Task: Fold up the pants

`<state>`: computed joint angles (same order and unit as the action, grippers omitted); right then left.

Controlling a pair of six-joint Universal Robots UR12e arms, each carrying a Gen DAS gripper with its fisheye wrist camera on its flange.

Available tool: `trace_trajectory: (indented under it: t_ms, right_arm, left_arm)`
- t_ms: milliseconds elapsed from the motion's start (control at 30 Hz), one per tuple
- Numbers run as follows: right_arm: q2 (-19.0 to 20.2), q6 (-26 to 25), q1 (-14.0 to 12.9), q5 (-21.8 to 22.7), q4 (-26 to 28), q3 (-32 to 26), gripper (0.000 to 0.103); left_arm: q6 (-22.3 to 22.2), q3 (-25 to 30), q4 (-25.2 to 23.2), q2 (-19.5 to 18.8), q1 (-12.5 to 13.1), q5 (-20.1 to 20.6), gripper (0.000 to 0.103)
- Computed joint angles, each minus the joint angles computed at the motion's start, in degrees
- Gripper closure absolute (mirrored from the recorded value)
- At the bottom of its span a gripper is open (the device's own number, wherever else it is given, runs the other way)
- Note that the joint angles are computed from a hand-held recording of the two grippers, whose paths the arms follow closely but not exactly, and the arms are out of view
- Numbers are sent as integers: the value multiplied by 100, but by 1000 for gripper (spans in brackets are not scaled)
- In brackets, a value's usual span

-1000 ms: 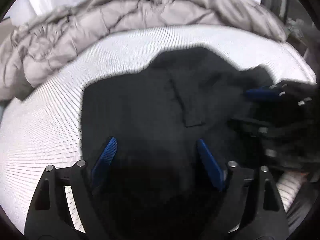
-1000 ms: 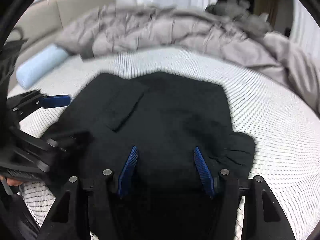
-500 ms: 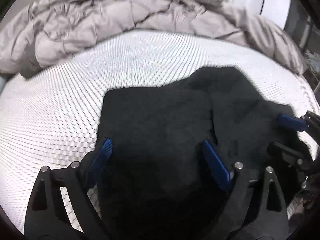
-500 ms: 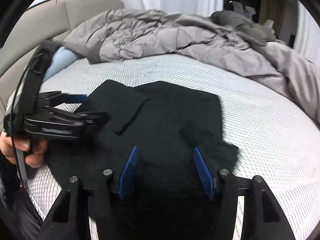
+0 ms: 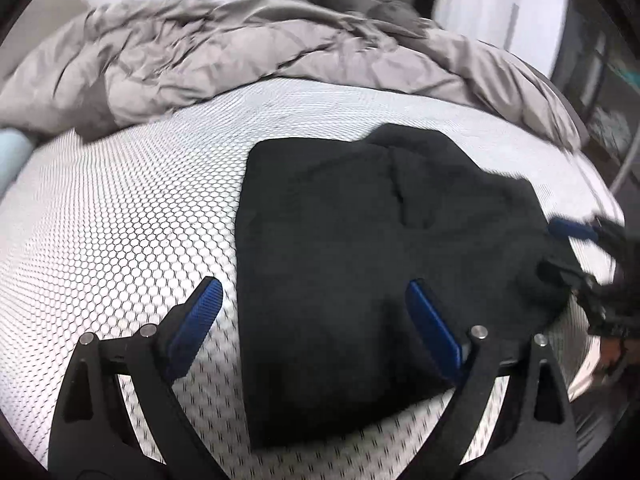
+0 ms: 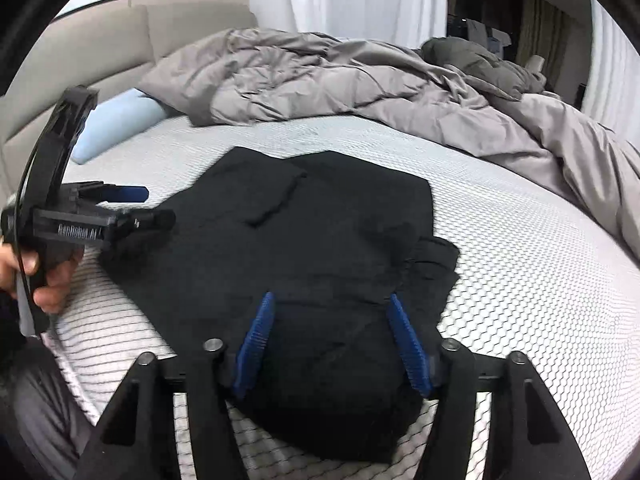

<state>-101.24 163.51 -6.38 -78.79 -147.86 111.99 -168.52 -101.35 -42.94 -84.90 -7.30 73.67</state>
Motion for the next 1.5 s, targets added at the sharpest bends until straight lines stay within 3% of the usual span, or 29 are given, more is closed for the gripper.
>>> trace_trajectory:
  t_ms: [67, 167, 267, 300, 433, 500, 600, 667, 700, 767, 900, 967, 1033, 1133, 1300, 1400, 1500]
  right_arm:
    - [36, -199, 96, -115, 193, -47, 35]
    - [166, -380, 250, -660, 472, -136, 36]
    - [163, -356, 264, -1224, 367, -112, 34]
    - [107, -243, 170, -1149, 411, -103, 32]
    - [-81, 322, -335, -165, 752, -68, 31]
    - [-70, 602, -634, 641, 1108, -102, 31]
    - [87, 1076, -946, 1536, 1663, -161, 32]
    - [135, 1305, -1112, 2098, 1623, -100, 40]
    - [140, 1367, -1137, 2198, 1637, -97, 43]
    - [113, 1435, -1233, 2549, 1627, -43, 58]
    - [26, 1236, -1141, 2335, 1518, -16, 63]
    - [29, 1246, -1139, 2326, 1544, -19, 64]
    - [46, 1275, -1142, 2368, 1580, -37, 64]
    - [106, 1288, -1114, 2339, 1410, -80, 67]
    - [355, 1707, -966, 1950, 1004, -229, 67]
    - [360, 1570, -864, 1562, 1099, -291, 57]
    - [189, 1178, -829, 1202, 1188, -223, 47]
  left_arm:
    - [231, -86, -33, 74, -55, 97, 11]
    - [442, -181, -189, 125, -127, 316, 11]
    - [473, -274, -269, 206, -47, 195, 11]
    - [487, -282, -269, 207, -30, 194, 11]
    - [526, -314, -282, 255, 1, 280, 11]
    - [534, -310, -323, 261, 5, 286, 11]
    - [412, -194, -641, 214, 128, -29, 11]
    - [206, -82, -1007, 154, 347, -532, 11]
    - [123, -71, -1065, 145, 414, -674, 11]
    - [-111, -112, -994, 156, 589, -987, 11]
    - [-432, -127, -1118, 128, 851, -1484, 16]
    - [-427, -91, -1390, 66, 909, -1809, 47]
    - [-237, -9, -1635, -14, 896, -2001, 60]
    - [-234, 107, -1520, -118, 813, -1888, 63]
    - [-633, 215, -1307, -255, 691, -1592, 63]
    - [-754, 88, -982, -134, 611, -1204, 62]
    - [-559, -66, -609, 17, 489, -762, 57]
